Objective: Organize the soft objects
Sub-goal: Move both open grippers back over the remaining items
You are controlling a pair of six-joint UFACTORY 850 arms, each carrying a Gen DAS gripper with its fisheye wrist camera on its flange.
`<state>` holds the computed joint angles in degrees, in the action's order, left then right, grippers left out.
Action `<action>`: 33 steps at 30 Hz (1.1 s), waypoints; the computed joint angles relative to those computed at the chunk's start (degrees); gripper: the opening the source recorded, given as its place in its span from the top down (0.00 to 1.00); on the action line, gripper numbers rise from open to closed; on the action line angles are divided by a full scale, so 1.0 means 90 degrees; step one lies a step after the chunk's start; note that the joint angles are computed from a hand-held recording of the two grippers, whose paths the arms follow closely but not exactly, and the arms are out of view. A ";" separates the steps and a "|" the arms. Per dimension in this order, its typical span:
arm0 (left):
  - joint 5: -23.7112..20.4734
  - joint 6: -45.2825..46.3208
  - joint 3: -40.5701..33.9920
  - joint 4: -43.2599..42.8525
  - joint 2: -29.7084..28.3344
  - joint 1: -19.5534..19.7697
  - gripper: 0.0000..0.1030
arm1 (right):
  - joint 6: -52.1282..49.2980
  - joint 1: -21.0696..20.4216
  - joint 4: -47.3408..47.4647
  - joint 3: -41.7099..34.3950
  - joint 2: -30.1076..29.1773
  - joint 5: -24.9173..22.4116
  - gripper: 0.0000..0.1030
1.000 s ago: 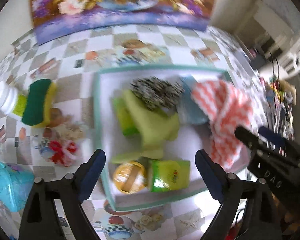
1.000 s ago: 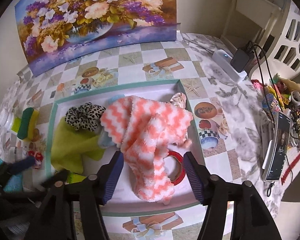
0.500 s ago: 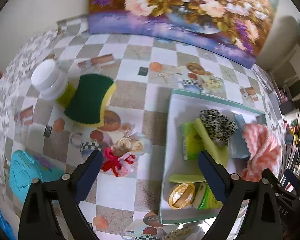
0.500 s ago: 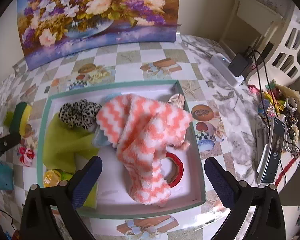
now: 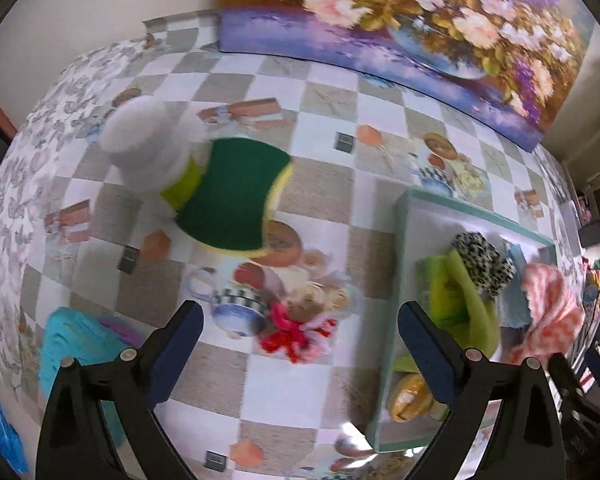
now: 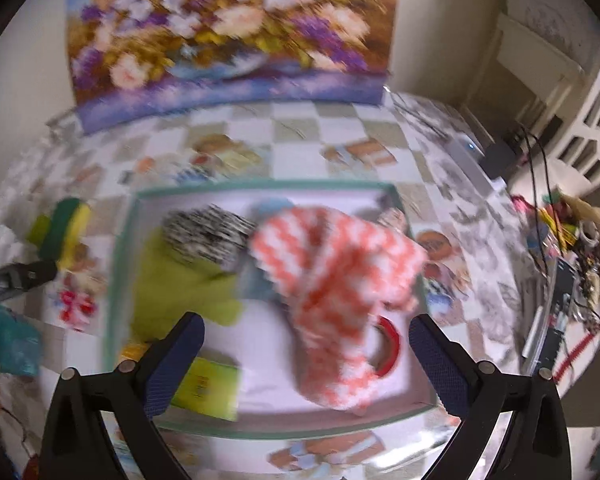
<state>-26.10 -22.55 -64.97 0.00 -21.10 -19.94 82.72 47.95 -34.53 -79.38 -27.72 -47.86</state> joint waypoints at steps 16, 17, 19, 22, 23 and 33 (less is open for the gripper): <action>-0.0026 -0.0134 0.0154 0.0103 0.0134 0.0604 0.05 | -0.0837 0.0136 0.0913 -0.1232 -0.1001 0.0264 0.00; -0.0028 -0.0137 0.0168 0.0103 0.0142 0.0627 0.05 | -0.0895 0.0146 0.0985 -0.1346 -0.1088 0.0258 0.00; -0.0044 -0.0162 0.0179 0.0138 0.0142 0.0654 0.05 | -0.1030 0.0155 0.1150 -0.1589 -0.1276 0.0270 0.00; -0.0053 0.0011 0.0195 0.0006 0.0124 0.0682 0.05 | -0.1261 0.0177 0.1350 -0.1982 -0.1568 0.0160 0.00; -0.0062 0.0048 0.0191 -0.0029 0.0114 0.0685 0.05 | -0.1309 0.0193 0.1362 -0.2099 -0.1657 0.0086 0.00; -0.0124 0.0279 0.0090 -0.0256 -0.0086 0.0649 0.05 | -0.1731 0.0250 0.1538 -0.2865 -0.2213 -0.0232 0.00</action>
<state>-27.23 -20.04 -64.16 -2.30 -21.88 -14.10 67.14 50.19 -20.69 -105.17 -47.63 -49.95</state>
